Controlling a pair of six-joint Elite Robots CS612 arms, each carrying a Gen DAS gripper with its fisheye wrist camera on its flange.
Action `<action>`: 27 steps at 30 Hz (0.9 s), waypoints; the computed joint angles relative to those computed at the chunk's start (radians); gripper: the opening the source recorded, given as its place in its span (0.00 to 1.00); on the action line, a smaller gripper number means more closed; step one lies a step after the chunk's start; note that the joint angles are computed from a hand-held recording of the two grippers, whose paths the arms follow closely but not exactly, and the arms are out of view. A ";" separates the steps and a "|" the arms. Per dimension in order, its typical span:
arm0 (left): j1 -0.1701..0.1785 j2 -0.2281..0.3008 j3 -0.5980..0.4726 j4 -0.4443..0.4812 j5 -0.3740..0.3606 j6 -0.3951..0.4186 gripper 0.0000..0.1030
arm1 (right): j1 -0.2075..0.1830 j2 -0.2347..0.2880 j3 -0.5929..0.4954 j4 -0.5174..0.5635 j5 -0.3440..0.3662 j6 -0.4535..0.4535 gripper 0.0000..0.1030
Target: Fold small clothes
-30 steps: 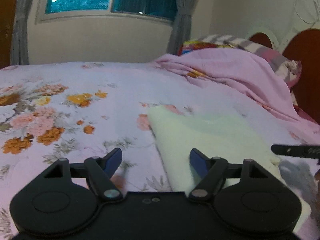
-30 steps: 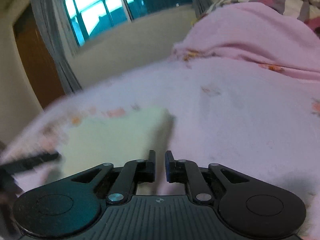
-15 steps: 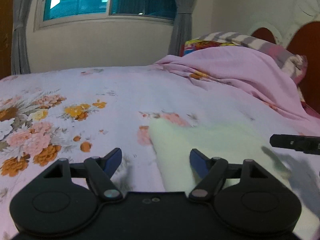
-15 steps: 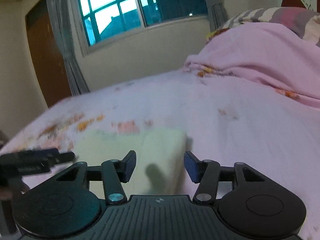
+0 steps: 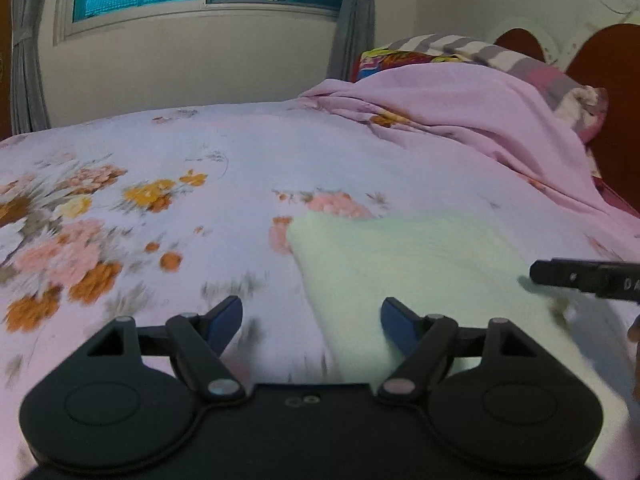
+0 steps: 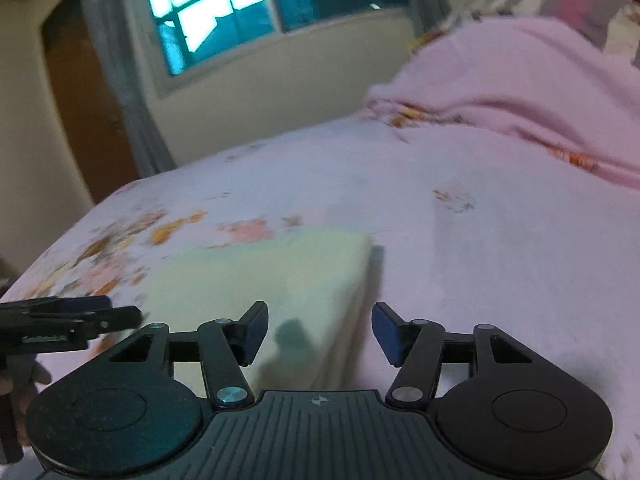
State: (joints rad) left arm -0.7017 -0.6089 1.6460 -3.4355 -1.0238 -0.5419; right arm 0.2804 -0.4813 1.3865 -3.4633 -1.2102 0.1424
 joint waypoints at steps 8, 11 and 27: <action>-0.027 -0.023 0.029 0.086 -0.018 -0.056 0.74 | 0.027 -0.038 0.044 0.125 -0.111 -0.004 0.59; -0.045 -0.052 0.091 0.057 0.001 -0.073 0.74 | 0.023 -0.080 0.121 0.038 -0.072 -0.016 0.59; -0.103 -0.093 0.184 0.100 0.022 -0.156 0.74 | 0.004 -0.132 0.282 -0.061 -0.013 0.065 0.59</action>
